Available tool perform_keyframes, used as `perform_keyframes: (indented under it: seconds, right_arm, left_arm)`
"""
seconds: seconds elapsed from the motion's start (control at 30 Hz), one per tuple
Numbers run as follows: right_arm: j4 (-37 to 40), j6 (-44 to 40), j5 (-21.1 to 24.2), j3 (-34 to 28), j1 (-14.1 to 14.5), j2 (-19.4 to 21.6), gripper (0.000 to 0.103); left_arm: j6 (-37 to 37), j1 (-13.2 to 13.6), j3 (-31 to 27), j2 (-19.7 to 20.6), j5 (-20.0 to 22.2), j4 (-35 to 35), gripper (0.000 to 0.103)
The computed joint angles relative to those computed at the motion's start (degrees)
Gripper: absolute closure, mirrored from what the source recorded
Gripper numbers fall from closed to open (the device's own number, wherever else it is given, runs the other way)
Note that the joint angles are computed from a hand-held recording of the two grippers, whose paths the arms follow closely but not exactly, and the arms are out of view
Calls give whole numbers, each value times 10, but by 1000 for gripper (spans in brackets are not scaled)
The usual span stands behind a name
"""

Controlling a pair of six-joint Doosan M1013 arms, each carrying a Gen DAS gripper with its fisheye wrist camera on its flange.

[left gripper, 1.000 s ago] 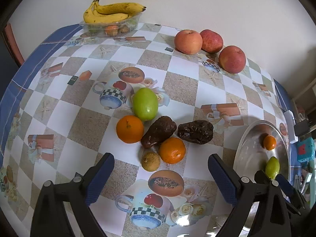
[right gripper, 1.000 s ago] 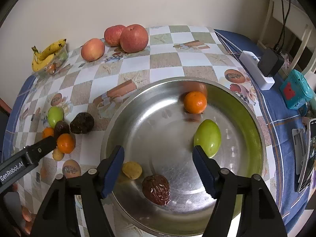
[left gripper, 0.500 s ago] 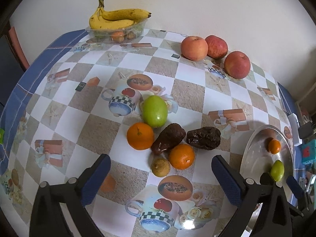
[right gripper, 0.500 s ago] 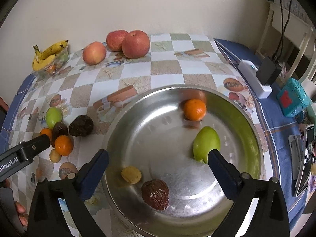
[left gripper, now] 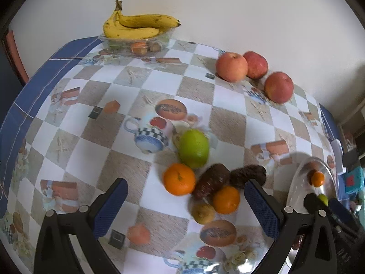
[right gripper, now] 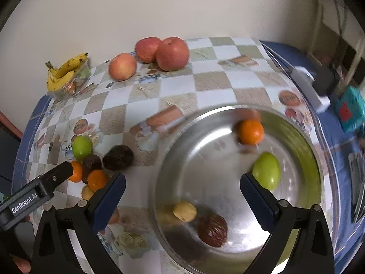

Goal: Organize fruits
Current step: 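Grasp an orange with the left tool while the right tool grasps another dark date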

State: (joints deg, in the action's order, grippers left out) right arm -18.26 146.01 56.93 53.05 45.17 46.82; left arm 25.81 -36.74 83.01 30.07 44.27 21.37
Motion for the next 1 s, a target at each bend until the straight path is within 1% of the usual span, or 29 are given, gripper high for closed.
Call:
perform_keyframes:
  seconds: [0.1,0.17,0.23,0.3,0.33,0.4,0.5,0.57,0.67,0.7,0.77,0.8,0.83,0.9,0.97,1.0]
  right_arm:
    - [5,-15,13,-38,0,16,3]
    - [7,-30,17,-67,2,29,3]
    - [20,-52,14,-95,2,43,3]
    - [35,-71,6,-114,3,54,3]
    - [40,-79,4,-126,3,61,3]
    - [41,-87,8,-145,5,73,3]
    - [56,-110,27,-179,4,94,3]
    - [64,-117,37,-190,2,102,3]
    - [73,-121,35,-186,0,105,3]
    - [77,-125,40,-188,0,108,5]
    - [80,-130,52,-194,-1,114,16]
    - [83,-130,54,-194,-1,115,25]
    - [87,-129,55,-192,-1,114,27]
    - [94,-127,54,-186,-2,114,28]
    - [95,-128,59,-188,-2,117,36]
    - [97,-129,61,-188,-2,118,42]
  left_arm:
    - [-15,11,17,-11,-30,2,0]
    - [-45,15,27,-18,-43,27,0]
    - [-69,19,33,-24,-46,55,0]
    - [-72,24,35,-28,-46,60,0]
    - [-71,27,38,-30,-52,55,0]
    - [-83,33,44,-32,-66,50,0]
    - [-108,35,44,-30,-71,70,0]
    - [-90,38,40,-24,-70,53,0]
    - [-64,38,33,-17,-66,31,0]
    - [-44,37,28,-13,-62,19,0]
    - [-19,34,19,-5,-48,8,0]
    - [-3,34,14,0,-41,-5,0]
    - [9,34,11,3,-39,-19,0]
    - [24,34,9,8,-35,-42,0]
    - [35,37,7,12,-30,-72,2]
    - [46,41,9,14,-34,-100,3]
